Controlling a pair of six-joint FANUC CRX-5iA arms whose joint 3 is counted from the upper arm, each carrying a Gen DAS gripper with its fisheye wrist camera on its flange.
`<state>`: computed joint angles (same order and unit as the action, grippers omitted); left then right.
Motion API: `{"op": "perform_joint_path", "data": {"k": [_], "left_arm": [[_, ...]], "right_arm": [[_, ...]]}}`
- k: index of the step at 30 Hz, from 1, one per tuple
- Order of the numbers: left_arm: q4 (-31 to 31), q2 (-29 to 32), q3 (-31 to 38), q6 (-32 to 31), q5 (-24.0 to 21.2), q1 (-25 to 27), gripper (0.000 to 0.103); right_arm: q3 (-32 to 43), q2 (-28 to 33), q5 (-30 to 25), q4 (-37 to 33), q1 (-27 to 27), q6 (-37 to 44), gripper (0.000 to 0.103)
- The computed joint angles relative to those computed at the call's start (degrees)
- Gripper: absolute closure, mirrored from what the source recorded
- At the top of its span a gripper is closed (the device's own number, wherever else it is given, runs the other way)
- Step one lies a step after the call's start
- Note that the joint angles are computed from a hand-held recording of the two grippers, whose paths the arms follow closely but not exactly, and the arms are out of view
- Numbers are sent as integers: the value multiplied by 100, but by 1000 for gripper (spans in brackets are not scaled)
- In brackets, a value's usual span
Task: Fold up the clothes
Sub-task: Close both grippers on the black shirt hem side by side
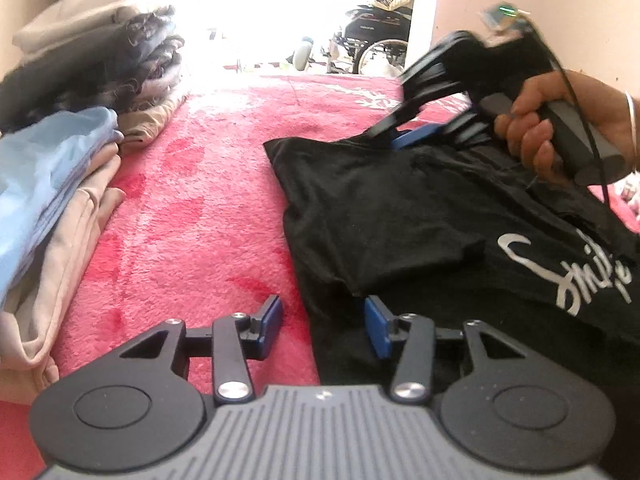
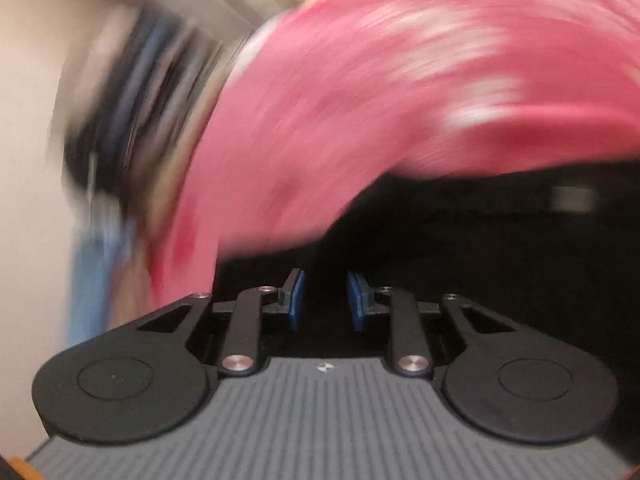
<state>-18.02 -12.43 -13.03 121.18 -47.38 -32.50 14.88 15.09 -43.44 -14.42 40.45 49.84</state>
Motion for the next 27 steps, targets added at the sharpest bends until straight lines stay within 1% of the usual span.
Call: {"op": "perform_joint_path", "data": {"k": [1, 2, 3, 4, 6, 7, 8, 9, 11, 12, 13, 14, 16, 18, 22, 25, 27], "left_arm": [[283, -41, -57, -221, 35, 153, 54], [450, -76, -73, -319, 5, 260, 53], [552, -106, -66, -348, -53, 341, 52], [559, -138, -35, -249, -142, 386, 51], [554, -237, 9, 19, -312, 476, 50], [625, -336, -23, 73, -360, 554, 50], [694, -441, -58, 113, -409, 631, 50], [710, -545, -77, 173, -470, 669, 50], [762, -777, -127, 176, -544, 728, 49], [822, -881, -146, 97, -555, 776, 49], [907, -989, -177, -49, -543, 818, 47], [1002, -1105, -215, -215, -525, 856, 45], [1297, -1326, -311, -608, -486, 942, 43], [1725, -1471, -403, -947, -484, 1009, 41], [3070, -1599, -714, -1936, -600, 1227, 40], [3815, -1642, -953, -2369, -912, 1257, 40], [4144, -1653, -1096, -2413, -1250, 1265, 40]], "right_arm": [[-242, -182, 266, 94, -5, -159, 76], [-282, -290, 249, -73, -9, -18, 75], [-192, -354, 43, -493, -66, 423, 75], [-95, -409, -190, -941, -149, 897, 74], [128, -442, -881, -1887, -315, 1811, 68], [150, -456, -1160, -2052, -298, 2009, 63], [132, -475, -1387, -2068, -224, 2089, 62], [-8, -562, -1415, -1953, -134, 1987, 62], [-403, -801, -1287, -1590, 65, 1585, 65], [-619, -985, -1126, -1276, 160, 1202, 65], [-844, -1195, -931, -871, 256, 706, 63], [-1011, -1392, -848, -519, 335, 361, 63], [-1121, -1752, -942, -151, 355, 149, 63], [-1036, -2036, -1289, 116, 378, 90, 63], [-709, -2454, -2464, 828, 761, 224, 62], [-829, -2941, -3103, 1258, 1277, 12, 58], [-1203, -3461, -3239, 1520, 1686, -464, 55]]}}
